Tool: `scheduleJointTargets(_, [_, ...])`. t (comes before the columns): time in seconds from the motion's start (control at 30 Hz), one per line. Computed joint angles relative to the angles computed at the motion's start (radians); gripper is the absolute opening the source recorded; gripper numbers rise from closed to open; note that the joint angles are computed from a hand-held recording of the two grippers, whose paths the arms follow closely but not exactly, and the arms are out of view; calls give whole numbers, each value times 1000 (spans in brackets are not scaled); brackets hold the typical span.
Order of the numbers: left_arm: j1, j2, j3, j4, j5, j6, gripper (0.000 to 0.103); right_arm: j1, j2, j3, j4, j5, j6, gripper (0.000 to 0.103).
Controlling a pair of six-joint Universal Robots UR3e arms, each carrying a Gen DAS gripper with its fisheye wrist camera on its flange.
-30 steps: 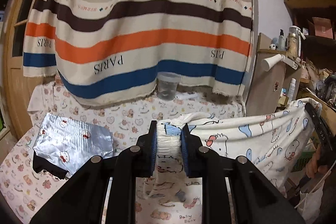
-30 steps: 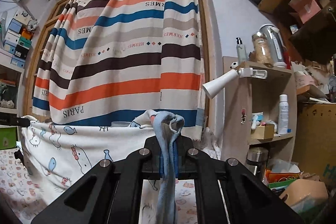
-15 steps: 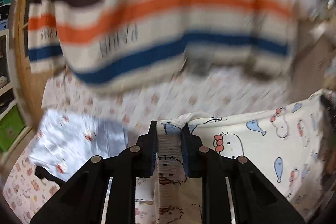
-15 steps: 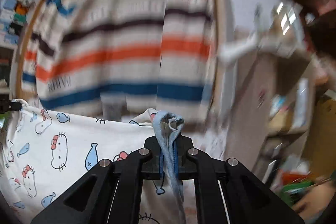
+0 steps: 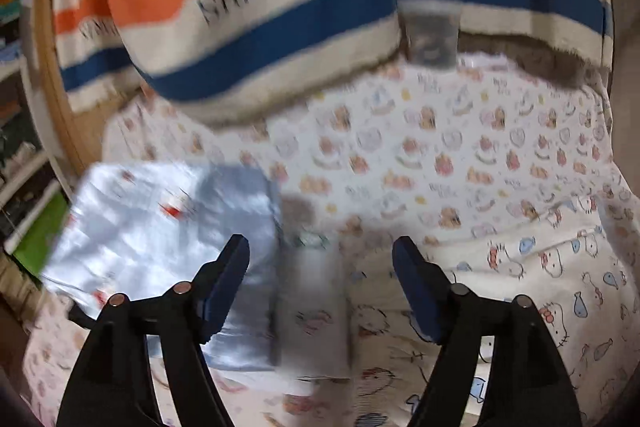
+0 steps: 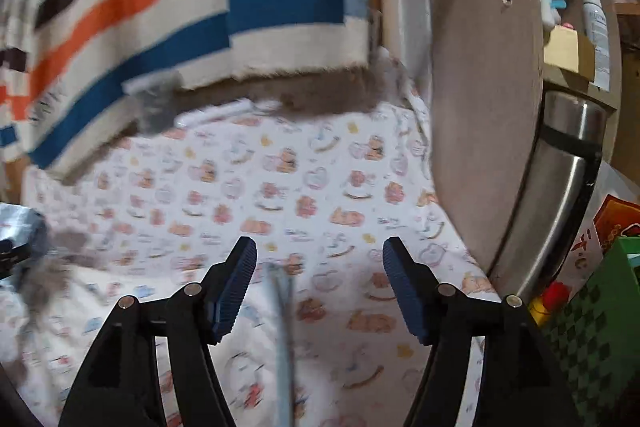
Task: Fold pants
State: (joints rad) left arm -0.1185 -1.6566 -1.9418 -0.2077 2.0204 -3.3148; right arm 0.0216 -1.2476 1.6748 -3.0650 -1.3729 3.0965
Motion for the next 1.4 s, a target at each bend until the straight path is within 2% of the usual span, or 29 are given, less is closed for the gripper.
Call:
scheduleJointTargets(0.13, [1, 94, -66, 20, -19, 23, 76, 29, -142, 132, -7, 36, -46, 67])
scheduleJointTargets(0.2, [10, 157, -138, 47, -59, 27, 78, 45, -198, 194, -18, 67, -51, 70])
scheduleJointTargets(0.23, [13, 188, -174, 60, -82, 32, 79, 58, -222, 224, -33, 73, -55, 74])
scheduleJointTargets(0.3, [10, 236, -250, 115, -115, 39, 82, 102, -244, 272, -92, 31, -57, 76])
scheduleJointTargets(0.33, [0, 253, -286, 150, -113, 42, 83, 146, -246, 294, -144, -25, -60, 77])
scheduleJointTargets(0.43, [-70, 254, -361, 296, -37, 53, 92, 234, -237, 340, -266, -138, -61, 84])
scheduleJointTargets(0.5, [-102, 255, -405, 388, -2, 56, 101, 272, -233, 359, -314, -179, -42, 84])
scheduleJointTargets(0.63, [-167, 229, -449, 533, 77, 62, 102, 320, -243, 408, -362, -222, 22, 85])
scheduleJointTargets(0.77, [-157, 252, -499, 577, 6, 20, 102, 338, -241, 438, -363, -247, 76, 86])
scheduleJointTargets(0.8, [-167, 233, -516, 614, 2, 13, 102, 341, -240, 445, -367, -255, 88, 86])
scheduleJointTargets(0.93, [-247, 102, -524, 777, 84, 8, 102, 370, -202, 461, -419, -340, 134, 101])
scheduleJointTargets(1.03, [-282, 3, -524, 941, 116, 15, 102, 427, -132, 429, -490, -466, 83, 102])
scheduleJointTargets(1.1, [-322, -77, -490, 1026, 172, 54, 102, 437, -85, 426, -579, -488, 58, 102])
scheduleJointTargets(1.17, [-329, -94, -469, 1022, 173, 78, 102, 407, -64, 458, -679, -418, 64, 102])
scheduleJointTargets(1.23, [-301, -70, -484, 1012, 109, 77, 102, 375, -62, 477, -706, -344, 98, 102])
scheduleJointTargets(1.3, [-275, -46, -497, 990, 64, 54, 102, 387, -42, 460, -707, -367, 106, 102])
scheduleJointTargets(1.4, [-281, -43, -470, 920, 100, 30, 102, 414, -19, 424, -674, -413, 86, 102])
